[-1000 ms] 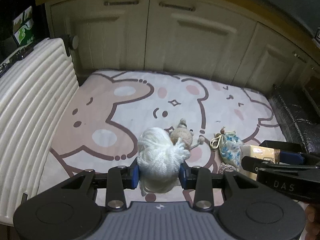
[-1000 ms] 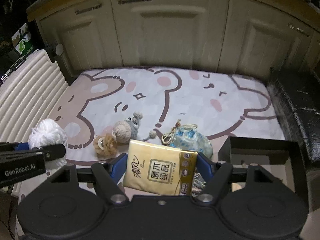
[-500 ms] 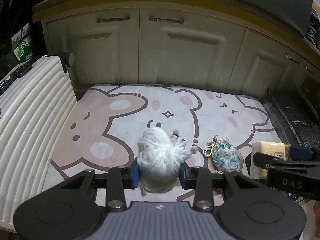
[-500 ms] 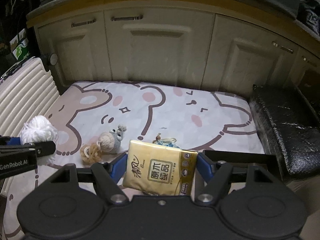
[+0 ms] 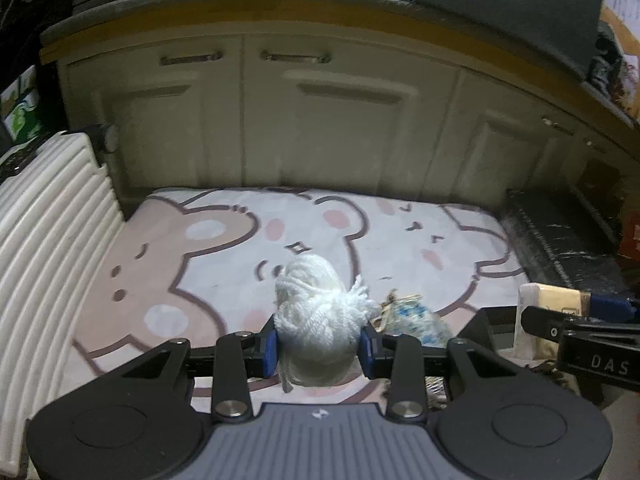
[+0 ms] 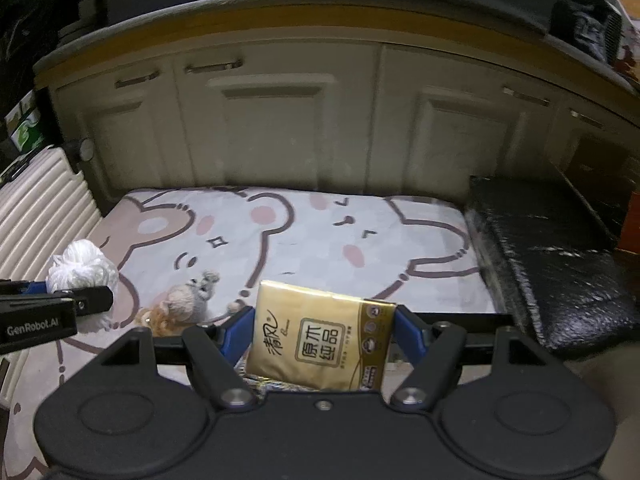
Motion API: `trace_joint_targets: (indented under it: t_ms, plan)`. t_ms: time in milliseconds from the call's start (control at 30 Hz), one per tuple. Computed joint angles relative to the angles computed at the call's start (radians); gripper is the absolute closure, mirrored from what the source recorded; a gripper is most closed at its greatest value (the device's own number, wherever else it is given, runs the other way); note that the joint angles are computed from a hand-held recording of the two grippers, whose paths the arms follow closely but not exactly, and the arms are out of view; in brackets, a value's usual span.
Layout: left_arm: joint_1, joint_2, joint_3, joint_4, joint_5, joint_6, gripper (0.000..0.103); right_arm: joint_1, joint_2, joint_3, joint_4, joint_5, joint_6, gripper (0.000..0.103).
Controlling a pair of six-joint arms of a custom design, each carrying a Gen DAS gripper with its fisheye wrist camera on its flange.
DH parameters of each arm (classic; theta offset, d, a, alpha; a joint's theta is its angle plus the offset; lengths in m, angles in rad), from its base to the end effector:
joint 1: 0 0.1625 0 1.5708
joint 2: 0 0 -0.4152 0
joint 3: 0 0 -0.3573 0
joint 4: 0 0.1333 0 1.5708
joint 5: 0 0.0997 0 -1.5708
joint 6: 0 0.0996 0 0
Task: Organize objects
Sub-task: 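Lift and carry the yarn ball and tissue packet over the black box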
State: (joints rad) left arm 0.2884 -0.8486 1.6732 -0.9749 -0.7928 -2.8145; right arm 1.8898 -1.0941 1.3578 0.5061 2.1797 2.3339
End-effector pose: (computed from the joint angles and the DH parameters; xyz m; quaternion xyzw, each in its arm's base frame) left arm -0.3849 -0.3262 0.1025 -0.3082 0.6770 -0.5327 0.4036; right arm 0.2370 -0.4743 0.3098 0.3703 -0.8052 0.2941 0.3578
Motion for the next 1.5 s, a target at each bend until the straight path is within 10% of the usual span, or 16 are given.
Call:
trace_joint_targets:
  t_ms: [900, 1500]
  plan:
    - [0.116, 0.086, -0.093, -0.198, 0.284, 0.310, 0.064, -0.134, -0.046, -0.158, 0.151, 0.006, 0.048, 0.028]
    - [0.184, 0.120, -0.042, -0.646, 0.374, 0.767, 0.064, -0.249, 0.071, -0.399, 0.458, 0.047, 0.746, 0.028]
